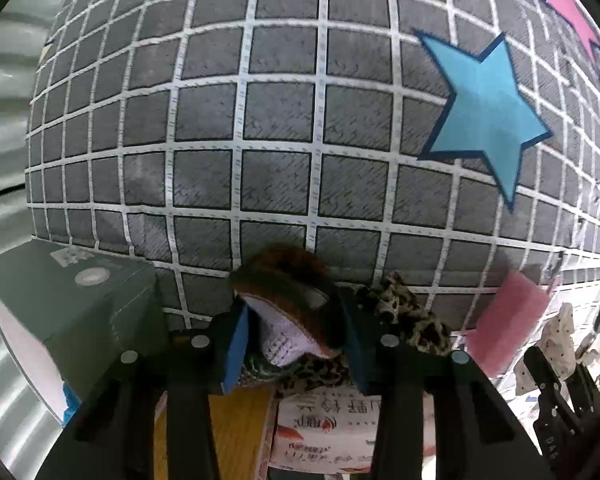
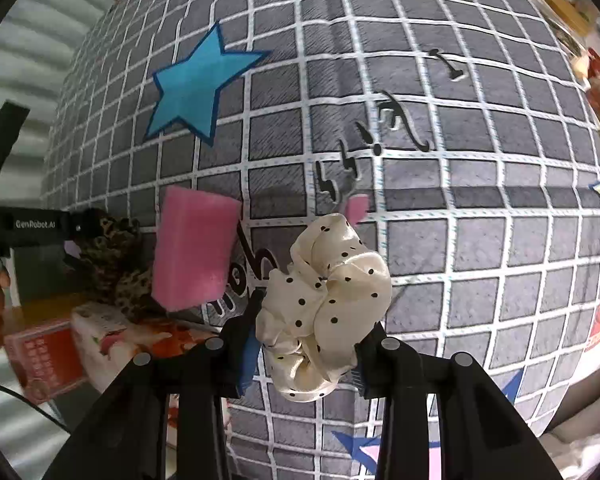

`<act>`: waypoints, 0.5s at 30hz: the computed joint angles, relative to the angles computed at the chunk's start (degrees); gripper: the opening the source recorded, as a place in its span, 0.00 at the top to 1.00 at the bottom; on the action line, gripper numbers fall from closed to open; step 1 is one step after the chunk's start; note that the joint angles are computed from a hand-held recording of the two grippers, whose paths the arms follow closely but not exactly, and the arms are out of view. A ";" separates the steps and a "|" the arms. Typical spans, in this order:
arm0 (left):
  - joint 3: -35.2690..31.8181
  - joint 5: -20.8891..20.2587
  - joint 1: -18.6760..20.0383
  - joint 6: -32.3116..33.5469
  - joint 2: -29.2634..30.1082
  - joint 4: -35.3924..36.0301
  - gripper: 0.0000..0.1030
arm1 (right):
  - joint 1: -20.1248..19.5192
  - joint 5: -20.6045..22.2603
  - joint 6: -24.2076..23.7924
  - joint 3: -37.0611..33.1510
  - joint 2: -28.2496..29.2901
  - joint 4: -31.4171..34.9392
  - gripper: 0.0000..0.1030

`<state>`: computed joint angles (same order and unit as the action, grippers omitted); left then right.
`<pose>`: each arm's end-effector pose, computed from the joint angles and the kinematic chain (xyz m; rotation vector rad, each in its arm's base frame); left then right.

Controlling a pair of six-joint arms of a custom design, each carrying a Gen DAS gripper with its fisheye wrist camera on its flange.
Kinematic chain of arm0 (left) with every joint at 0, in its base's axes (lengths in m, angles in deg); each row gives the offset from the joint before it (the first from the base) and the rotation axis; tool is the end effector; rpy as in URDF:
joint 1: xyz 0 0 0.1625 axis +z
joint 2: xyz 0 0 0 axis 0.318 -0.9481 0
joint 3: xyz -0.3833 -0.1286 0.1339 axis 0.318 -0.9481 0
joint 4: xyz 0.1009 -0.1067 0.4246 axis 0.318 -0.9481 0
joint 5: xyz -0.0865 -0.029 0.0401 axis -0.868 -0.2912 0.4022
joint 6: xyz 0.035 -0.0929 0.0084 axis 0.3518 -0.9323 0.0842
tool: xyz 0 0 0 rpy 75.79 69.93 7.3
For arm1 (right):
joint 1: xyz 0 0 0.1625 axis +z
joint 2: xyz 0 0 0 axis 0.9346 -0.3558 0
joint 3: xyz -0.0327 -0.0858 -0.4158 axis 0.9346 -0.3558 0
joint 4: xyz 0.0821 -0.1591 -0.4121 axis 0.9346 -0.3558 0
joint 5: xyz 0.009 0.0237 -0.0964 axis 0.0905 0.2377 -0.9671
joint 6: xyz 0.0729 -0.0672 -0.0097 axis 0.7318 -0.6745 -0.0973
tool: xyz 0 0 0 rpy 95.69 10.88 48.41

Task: Organize soft objects
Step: 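Reach to the pile, grasp knit hat with left while right grasps polka-dot scrunchie, then lift the knit hat with left while right lifts the scrunchie toward the box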

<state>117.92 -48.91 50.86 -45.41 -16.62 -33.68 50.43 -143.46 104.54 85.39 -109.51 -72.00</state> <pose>-0.0898 -0.8227 0.2651 0.7056 2.0446 0.6628 0.4291 -0.5895 -0.0388 -1.0848 -2.4383 0.4878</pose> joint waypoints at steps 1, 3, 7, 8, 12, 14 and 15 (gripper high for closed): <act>0.48 -0.43 -0.27 0.69 -0.65 -0.92 0.57 | 0.20 -0.09 0.43 1.54 -1.25 -0.54 0.62; 1.72 -0.93 -0.84 2.68 -2.08 -3.40 0.57 | 0.83 -0.19 1.57 2.39 -2.33 -0.61 0.62; 9.16 -1.37 -2.78 8.36 -7.49 -12.14 0.57 | 2.08 -0.48 3.84 2.92 -3.30 -0.45 0.62; 10.41 -1.76 -3.29 9.70 -8.44 -14.11 0.57 | 2.39 -0.62 4.30 3.17 -3.60 -0.55 0.62; 13.04 -4.23 -5.42 13.73 -11.55 -17.76 0.57 | 3.70 -1.29 6.14 0.72 -2.27 1.09 0.62; 15.19 -6.04 -6.40 15.67 -13.72 -18.90 0.57 | 4.16 -1.69 6.62 -0.38 -1.82 1.97 0.62; 14.51 -6.73 -6.78 16.31 -14.28 -17.93 0.57 | 4.38 -1.83 6.79 -0.60 -1.78 2.19 0.62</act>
<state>132.43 -55.64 44.08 -29.10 -30.90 -51.60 54.80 -145.29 111.33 84.79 -111.29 -69.81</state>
